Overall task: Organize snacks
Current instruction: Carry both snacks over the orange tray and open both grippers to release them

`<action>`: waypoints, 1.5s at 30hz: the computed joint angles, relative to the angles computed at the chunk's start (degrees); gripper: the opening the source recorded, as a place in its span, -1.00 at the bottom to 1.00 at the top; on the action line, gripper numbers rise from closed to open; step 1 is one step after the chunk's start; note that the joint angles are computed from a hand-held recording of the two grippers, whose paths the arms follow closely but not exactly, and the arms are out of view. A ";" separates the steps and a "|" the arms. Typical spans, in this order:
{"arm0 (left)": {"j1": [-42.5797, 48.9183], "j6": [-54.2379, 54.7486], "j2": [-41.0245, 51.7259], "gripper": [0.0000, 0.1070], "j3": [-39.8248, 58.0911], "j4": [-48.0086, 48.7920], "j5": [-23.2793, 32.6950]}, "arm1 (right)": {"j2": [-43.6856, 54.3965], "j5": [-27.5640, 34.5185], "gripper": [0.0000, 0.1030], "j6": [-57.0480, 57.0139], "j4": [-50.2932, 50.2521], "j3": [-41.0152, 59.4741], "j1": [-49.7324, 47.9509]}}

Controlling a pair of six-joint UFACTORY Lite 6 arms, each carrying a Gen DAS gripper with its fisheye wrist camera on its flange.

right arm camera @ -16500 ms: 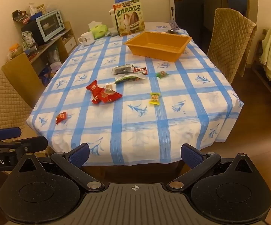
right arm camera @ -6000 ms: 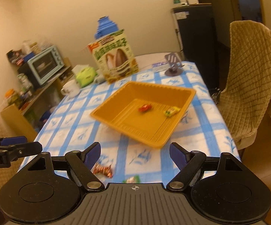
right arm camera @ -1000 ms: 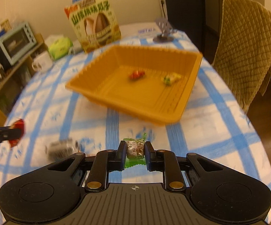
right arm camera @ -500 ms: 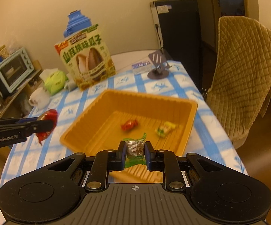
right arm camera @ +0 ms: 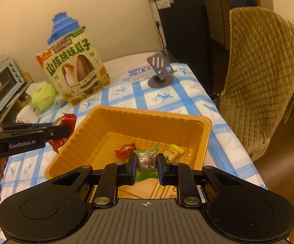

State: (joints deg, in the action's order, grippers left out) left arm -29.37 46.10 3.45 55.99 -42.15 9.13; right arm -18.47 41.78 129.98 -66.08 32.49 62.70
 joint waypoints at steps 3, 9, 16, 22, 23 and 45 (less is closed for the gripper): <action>-0.25 0.85 2.95 -0.58 1.42 -0.69 -0.78 | 0.92 -1.64 -0.60 0.66 -0.65 -0.51 -1.49; -0.48 4.45 6.96 -0.58 3.39 -3.82 -1.62 | 2.09 -3.70 -0.60 1.77 -2.13 -1.00 -3.42; -0.44 5.72 9.84 -0.58 4.96 -5.00 -1.87 | 2.87 -5.11 -0.60 2.00 -2.93 -1.03 -4.91; -0.17 10.64 10.73 -0.56 5.39 -10.03 -0.82 | 3.75 -6.10 -0.60 2.86 -3.86 -0.96 -5.47; -0.11 10.34 10.78 -0.55 5.47 -9.76 -0.61 | 3.77 -6.32 -0.60 2.92 -4.04 -1.06 -5.66; 0.52 13.74 6.99 -0.08 1.75 -14.11 0.45 | 8.03 -11.74 -0.59 6.66 -10.77 0.44 -10.65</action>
